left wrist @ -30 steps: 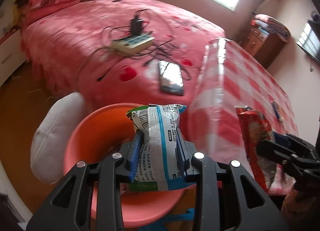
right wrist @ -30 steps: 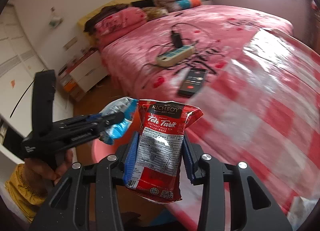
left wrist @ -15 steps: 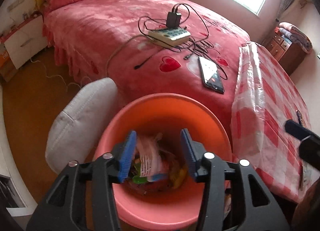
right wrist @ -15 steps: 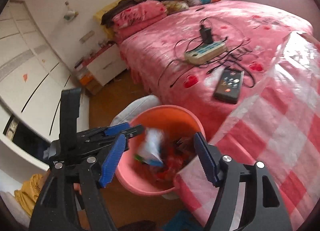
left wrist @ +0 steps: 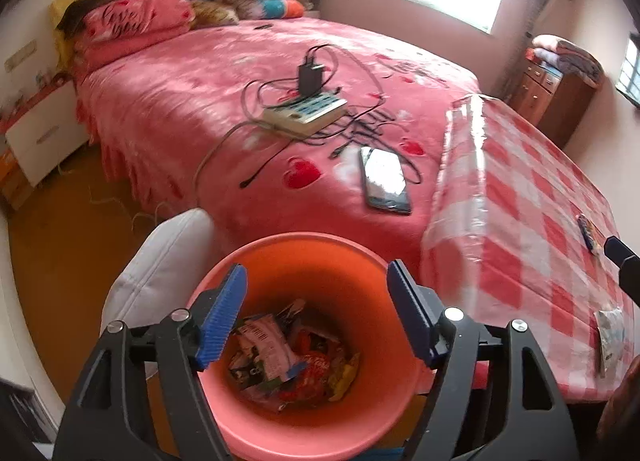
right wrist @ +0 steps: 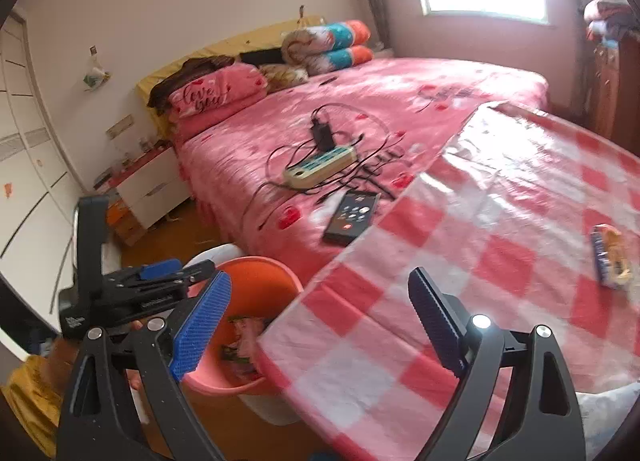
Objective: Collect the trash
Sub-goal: 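Move both grippers back to the white wipes packet and yellow bread packet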
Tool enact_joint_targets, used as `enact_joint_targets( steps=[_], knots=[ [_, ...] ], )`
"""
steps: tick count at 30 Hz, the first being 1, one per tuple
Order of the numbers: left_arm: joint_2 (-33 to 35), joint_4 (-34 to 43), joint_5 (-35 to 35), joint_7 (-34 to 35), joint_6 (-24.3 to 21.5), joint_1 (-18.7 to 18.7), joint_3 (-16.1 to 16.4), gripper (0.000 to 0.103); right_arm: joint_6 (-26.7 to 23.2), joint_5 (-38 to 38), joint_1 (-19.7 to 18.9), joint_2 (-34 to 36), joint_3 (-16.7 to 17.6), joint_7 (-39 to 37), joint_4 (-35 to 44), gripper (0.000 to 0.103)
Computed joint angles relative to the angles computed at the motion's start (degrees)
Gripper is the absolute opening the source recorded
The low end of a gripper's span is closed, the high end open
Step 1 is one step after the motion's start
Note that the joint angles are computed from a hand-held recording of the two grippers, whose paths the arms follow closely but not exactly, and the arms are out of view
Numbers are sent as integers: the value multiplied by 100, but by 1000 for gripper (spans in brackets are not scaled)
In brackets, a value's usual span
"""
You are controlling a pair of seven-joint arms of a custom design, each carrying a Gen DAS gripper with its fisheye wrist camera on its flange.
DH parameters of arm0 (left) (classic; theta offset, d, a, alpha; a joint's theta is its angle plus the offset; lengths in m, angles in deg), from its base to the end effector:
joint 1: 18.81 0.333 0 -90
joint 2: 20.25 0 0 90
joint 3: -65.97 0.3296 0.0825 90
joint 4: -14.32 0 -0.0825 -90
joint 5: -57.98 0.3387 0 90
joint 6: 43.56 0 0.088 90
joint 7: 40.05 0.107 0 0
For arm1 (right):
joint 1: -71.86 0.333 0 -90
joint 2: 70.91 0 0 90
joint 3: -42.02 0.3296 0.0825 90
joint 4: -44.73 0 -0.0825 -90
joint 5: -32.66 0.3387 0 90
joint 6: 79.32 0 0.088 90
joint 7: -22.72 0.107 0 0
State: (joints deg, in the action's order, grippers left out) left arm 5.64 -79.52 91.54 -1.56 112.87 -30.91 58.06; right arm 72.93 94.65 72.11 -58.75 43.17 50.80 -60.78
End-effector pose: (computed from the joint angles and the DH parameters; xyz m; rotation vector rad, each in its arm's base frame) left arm 0.6416 -0.2377 0.4621 -1.9438 1.7209 -0.7688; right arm 0.6151 -0.0107 0.5022 -1.7843 1.3629 -0.3827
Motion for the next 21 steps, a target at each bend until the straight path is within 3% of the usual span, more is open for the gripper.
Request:
enact_joint_targets(
  steps=[9, 21],
  knots=[
    [290, 709, 172, 377, -196, -375, -85, 78, 590, 849, -80, -236, -25, -923, -372, 92],
    [862, 1798, -63, 1111, -686, -863, -201, 78, 655, 1757, -376, -372, -280, -1472, -547, 92]
  ],
)
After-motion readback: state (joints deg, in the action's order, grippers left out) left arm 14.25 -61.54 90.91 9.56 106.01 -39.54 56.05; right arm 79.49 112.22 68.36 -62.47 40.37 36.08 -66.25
